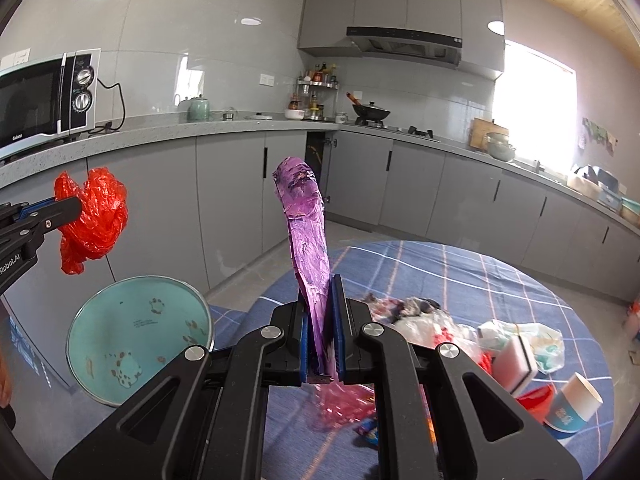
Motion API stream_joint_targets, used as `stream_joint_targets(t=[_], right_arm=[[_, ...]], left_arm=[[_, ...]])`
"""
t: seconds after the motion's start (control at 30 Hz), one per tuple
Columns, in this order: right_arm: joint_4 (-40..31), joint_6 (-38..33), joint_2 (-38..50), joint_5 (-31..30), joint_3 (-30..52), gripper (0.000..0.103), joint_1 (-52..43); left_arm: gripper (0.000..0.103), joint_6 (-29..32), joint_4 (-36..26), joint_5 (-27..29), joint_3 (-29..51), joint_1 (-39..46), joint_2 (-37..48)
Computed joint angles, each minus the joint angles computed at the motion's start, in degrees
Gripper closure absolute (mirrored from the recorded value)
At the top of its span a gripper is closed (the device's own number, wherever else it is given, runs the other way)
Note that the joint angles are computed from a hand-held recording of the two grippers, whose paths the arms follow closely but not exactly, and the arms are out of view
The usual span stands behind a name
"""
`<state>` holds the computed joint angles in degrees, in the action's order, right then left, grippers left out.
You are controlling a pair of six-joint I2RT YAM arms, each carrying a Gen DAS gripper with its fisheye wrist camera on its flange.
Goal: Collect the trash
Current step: 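Carry the red bag and purple wrapper over the teal bin with both grippers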
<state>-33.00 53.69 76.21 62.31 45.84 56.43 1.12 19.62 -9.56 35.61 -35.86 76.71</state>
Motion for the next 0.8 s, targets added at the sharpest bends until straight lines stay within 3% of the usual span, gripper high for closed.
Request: stream_joint_targets(t=[0.43,0.8], right_arm=[[11.01,-10.73,7.23,-4.52,3.67,0.092,-3.35],[15.90,-14.80,11.66,-7.53,5.69,0.092,-4.66]], left_arm=[[0.094,0.69,-0.16,2.30,0.78,6.08,1.30],[0.094,0.69,0.33,2.85,1.92,8.85,4.21]])
